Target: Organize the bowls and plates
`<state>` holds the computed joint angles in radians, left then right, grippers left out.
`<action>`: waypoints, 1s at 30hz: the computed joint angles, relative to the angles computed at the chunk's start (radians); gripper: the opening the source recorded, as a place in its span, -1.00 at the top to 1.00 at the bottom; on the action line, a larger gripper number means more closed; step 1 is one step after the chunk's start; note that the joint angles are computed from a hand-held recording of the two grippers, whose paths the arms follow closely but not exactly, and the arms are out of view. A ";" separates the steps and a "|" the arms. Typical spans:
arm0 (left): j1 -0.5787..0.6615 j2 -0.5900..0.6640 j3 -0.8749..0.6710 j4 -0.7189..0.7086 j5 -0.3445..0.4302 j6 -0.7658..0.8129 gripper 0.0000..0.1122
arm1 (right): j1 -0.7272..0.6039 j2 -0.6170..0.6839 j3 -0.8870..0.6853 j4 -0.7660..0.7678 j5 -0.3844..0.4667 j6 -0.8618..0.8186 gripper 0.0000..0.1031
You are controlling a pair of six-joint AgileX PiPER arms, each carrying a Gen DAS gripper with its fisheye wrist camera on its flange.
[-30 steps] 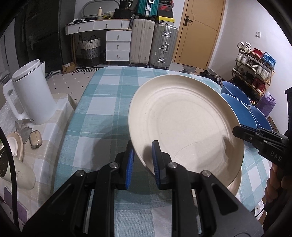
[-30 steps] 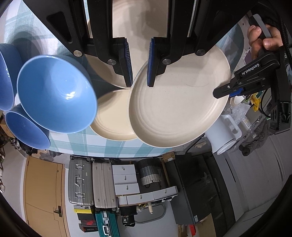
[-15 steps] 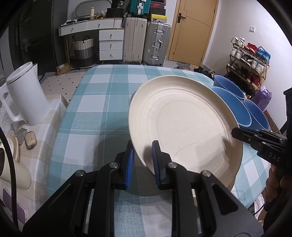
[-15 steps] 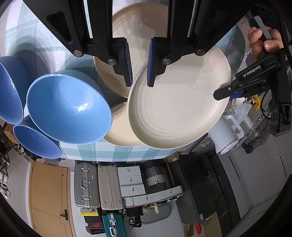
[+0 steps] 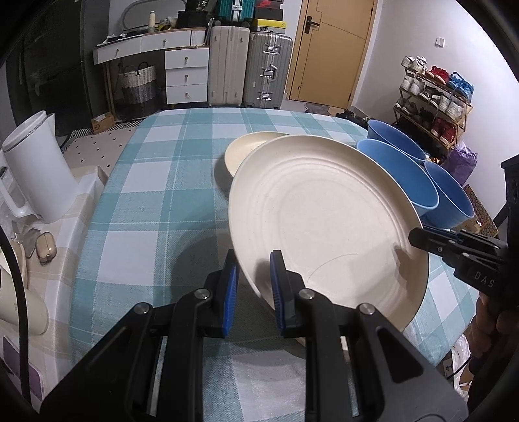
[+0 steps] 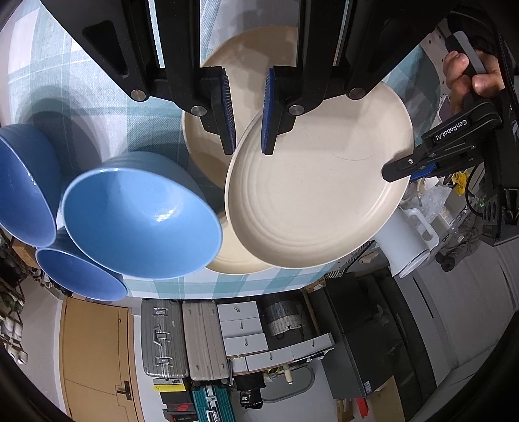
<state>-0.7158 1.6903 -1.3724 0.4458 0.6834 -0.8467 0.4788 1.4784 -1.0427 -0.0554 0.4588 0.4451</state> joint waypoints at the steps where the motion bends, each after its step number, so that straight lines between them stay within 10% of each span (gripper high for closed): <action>1: -0.001 0.002 0.001 -0.002 -0.002 0.001 0.71 | 0.001 -0.003 0.002 -0.008 0.001 0.009 0.67; 30: -0.023 0.074 0.019 -0.015 -0.053 0.019 0.70 | 0.039 -0.009 0.089 -0.180 -0.006 0.224 0.67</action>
<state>-0.7388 1.7641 -1.3531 0.4304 0.6304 -0.8280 0.5181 1.4693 -0.9534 -0.2353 0.4527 0.6689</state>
